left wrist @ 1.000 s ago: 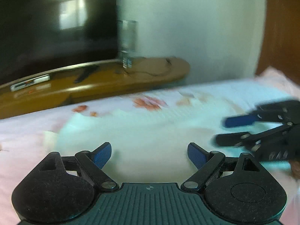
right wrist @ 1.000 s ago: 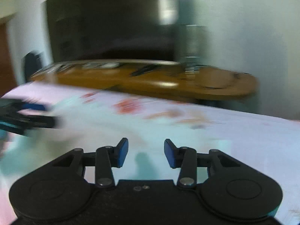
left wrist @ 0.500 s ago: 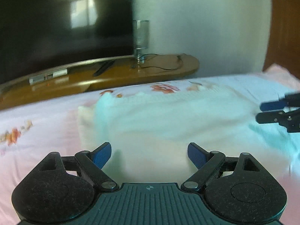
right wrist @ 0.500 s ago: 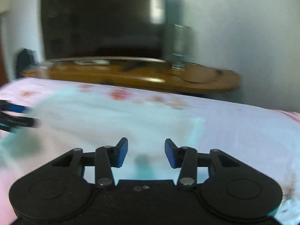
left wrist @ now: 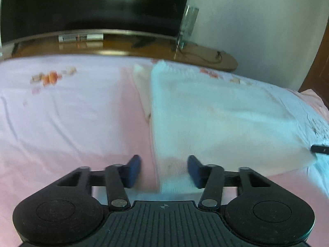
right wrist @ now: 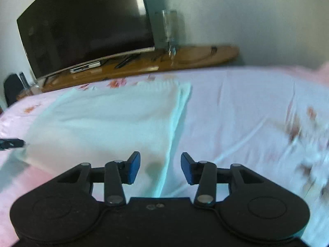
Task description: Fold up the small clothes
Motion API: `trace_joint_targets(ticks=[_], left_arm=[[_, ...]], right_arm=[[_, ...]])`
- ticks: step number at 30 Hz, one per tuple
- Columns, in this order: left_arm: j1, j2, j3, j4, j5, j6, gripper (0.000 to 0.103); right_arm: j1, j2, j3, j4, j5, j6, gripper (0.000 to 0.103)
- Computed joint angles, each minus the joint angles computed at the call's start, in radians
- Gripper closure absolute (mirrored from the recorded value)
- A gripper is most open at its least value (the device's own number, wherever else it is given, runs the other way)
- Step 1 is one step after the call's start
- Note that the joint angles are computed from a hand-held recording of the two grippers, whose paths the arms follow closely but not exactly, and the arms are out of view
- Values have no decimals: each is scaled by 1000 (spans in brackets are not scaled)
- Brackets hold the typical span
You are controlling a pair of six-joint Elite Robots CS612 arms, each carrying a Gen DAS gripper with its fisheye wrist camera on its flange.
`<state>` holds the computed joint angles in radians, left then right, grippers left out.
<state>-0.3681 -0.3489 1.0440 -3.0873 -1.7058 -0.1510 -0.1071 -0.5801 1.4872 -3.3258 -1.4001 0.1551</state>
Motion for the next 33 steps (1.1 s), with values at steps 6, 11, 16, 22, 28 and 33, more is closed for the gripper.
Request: trace_joint_targets(ticks=[6,11,16,22,28,33], left_arm=[[6,3,-13,27,-58,-38,98],[3,-12,12,36,-27,31,99],[-7,-23,39,-16,53,78,58],[-61,-23,40,-163,182,54,25],[-126,40,-97,-11,169,79,25],[-103,22,-12,-45,294,86,0]], right_arm=[[-10,1,24,10,96,102,83],[-8,-28,61,-20,90,28,97],[-7,-34,60,62,48,-25,96],[35,-34,58,-79,-48,-90,84],[105,58,-116,30,-13,-198,84],[100,55,-70,-12,-97,-303,83]])
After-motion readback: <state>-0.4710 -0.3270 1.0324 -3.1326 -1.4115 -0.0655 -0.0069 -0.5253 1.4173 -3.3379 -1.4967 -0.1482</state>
